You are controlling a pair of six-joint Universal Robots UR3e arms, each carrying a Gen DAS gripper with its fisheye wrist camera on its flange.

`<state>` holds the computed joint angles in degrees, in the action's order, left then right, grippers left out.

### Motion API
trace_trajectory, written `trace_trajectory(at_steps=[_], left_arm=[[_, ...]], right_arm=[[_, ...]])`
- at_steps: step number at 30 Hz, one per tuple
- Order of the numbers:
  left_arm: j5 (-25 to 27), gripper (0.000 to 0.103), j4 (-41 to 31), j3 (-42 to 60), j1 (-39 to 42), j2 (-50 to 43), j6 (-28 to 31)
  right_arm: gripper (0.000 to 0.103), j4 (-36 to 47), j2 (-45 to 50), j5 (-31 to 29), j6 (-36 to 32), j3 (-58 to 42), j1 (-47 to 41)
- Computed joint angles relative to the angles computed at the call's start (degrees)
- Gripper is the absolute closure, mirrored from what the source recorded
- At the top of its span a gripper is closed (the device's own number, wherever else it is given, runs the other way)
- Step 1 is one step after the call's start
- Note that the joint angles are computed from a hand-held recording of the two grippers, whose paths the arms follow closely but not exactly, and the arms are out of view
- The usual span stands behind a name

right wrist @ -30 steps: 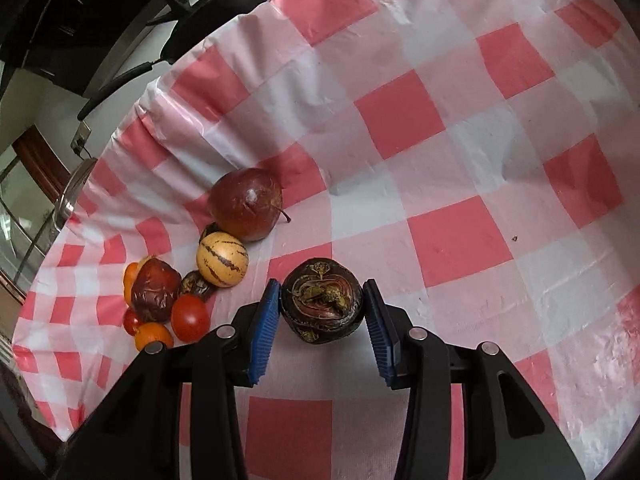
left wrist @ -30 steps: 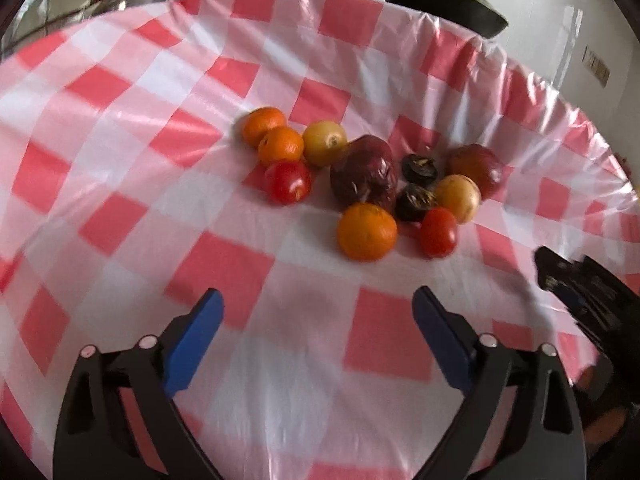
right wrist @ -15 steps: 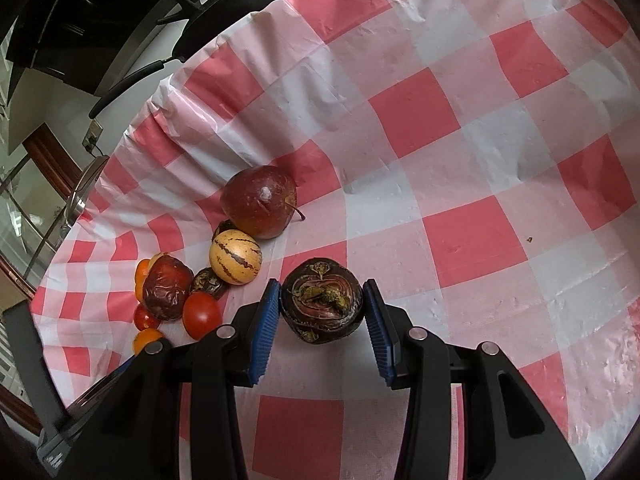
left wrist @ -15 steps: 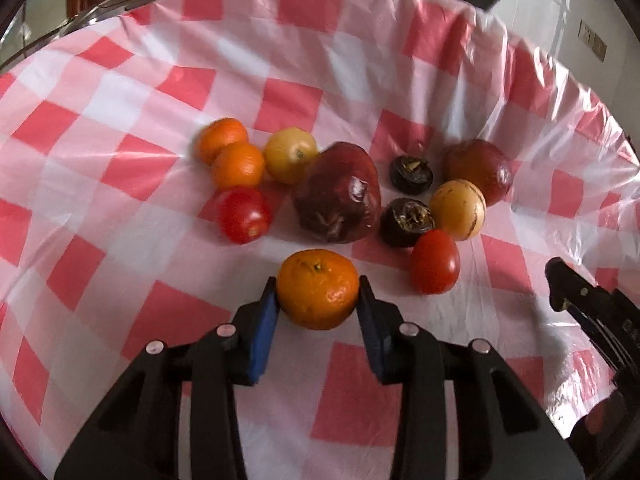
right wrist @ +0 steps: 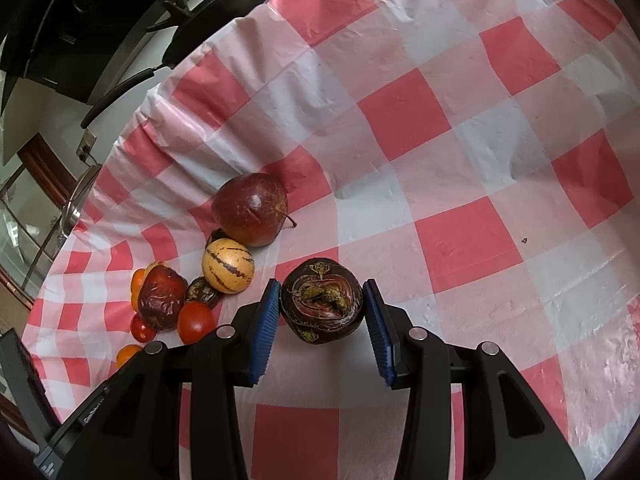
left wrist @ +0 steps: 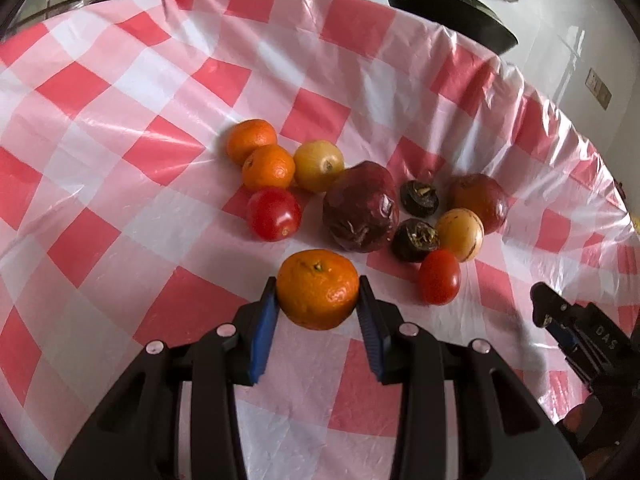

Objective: Organize fruits
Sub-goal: 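Carry both fruits over the white box and open both tools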

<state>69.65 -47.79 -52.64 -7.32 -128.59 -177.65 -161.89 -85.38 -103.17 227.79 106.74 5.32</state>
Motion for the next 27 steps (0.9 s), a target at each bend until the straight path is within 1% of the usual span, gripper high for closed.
trace_trajectory(at_steps=[4,6,7,9,12,15,18,21,23,25,27], left_arm=[[-1.24,0.064,3.63,-5.0,1.33,2.82,-1.83],[-0.51,0.064,3.23,-9.02,2.04,6.1,-1.63],[-0.67,0.064,3.73,-12.02,2.65,8.34,-1.37],[-0.88,0.064,5.93,-20.41,4.35,14.86,0.24],[-0.86,0.064,10.39,-32.82,7.34,24.48,3.18],[-2.29,0.064,10.7,-42.16,11.46,33.09,7.17],[-4.69,0.064,9.73,-50.59,16.63,41.54,12.34],[-9.07,0.064,5.27,-58.22,24.29,50.72,19.05],[-12.1,0.064,0.49,-61.99,30.2,56.46,24.38],[-15.33,0.064,-5.35,-64.14,36.2,61.3,29.74],[-18.86,0.064,-13.14,-65.26,43.26,66.06,36.21]], right_arm=[[0.061,2.45,0.24,-0.76,1.01,-1.17,0.08],[0.061,2.62,-0.17,-2.97,2.19,-1.0,1.13],[0.061,4.58,-0.37,-4.0,2.81,-1.69,2.04],[0.061,8.69,-1.25,-3.84,4.58,-2.62,4.06],[0.061,7.22,-2.11,-3.15,8.23,-1.94,9.17],[0.061,6.37,-0.11,-4.88,9.44,-4.91,16.03],[0.061,7.87,3.26,-7.3,9.44,-9.77,23.32],[0.061,10.36,6.75,-8.54,9.36,-14.62,28.67],[0.061,13.08,9.42,-9.85,9.32,-18.72,32.64],[0.061,14.79,11.79,-11.24,8.49,-22.35,36.1],[0.061,17.33,15.43,-13.41,6.84,-28.09,40.3]])
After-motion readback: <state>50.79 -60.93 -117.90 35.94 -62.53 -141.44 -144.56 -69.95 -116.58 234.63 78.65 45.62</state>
